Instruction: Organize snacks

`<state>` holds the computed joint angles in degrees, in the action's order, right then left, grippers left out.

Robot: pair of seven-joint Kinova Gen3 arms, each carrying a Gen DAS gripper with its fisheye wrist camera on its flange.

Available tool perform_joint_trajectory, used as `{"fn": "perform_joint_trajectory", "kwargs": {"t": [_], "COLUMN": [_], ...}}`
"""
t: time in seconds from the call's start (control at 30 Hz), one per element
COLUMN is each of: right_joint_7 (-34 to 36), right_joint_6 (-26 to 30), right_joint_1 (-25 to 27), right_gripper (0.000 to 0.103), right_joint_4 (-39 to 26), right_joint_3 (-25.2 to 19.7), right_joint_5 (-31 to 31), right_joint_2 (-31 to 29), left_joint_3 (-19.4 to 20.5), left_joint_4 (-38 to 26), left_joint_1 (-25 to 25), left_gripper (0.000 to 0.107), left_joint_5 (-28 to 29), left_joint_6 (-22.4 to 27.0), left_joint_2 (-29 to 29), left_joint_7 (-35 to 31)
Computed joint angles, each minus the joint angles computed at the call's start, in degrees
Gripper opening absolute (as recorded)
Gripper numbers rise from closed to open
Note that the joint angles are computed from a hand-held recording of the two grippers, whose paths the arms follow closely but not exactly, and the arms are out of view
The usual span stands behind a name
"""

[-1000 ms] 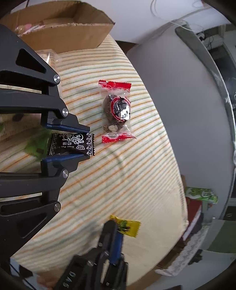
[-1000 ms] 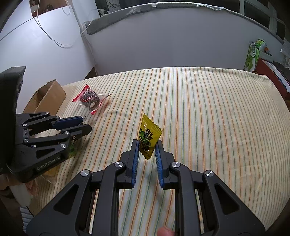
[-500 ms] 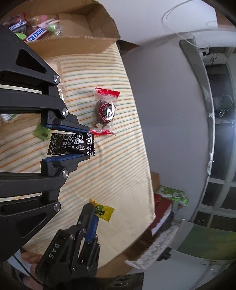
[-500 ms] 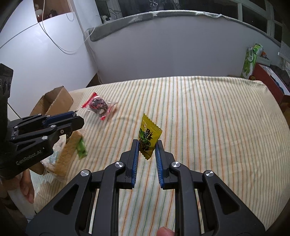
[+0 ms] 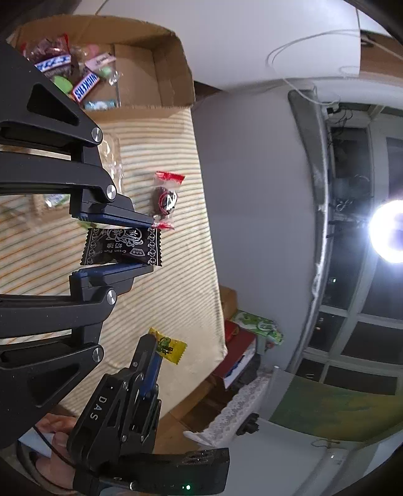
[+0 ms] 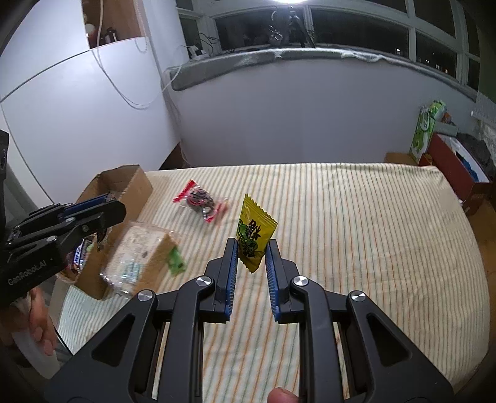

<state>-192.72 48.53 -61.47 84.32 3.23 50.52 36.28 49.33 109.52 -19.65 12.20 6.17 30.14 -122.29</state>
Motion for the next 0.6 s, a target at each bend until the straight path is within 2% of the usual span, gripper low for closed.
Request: {"fn": "perform_joint_trajectory", "kwargs": {"t": [0.17,0.33,0.6], "right_joint_7": [3.3,8.9,20.5], "right_joint_6": [3.7,6.9,10.8], "right_joint_1": [-1.2,-2.1,-3.2], "right_gripper": [0.019,0.019,0.019], "right_joint_4": [-4.6,-11.8,-26.5], "right_joint_3": [-0.7,-0.9,0.1], "right_joint_5": [-0.7,-2.4,-7.5], "right_joint_2": [1.2,4.0,11.0], "left_joint_3": [5.8,12.3,16.9], "left_joint_4": [3.0,5.9,8.1], "left_joint_1": [-6.9,-15.5,-26.5], "left_gripper": [0.020,0.020,0.020], "left_joint_5": [-0.5,-3.3,-7.8], "left_joint_6": [-2.2,-3.8,-4.4], "left_joint_2": [-0.4,0.2,1.6], "left_joint_7": [0.3,1.9,5.0]}}
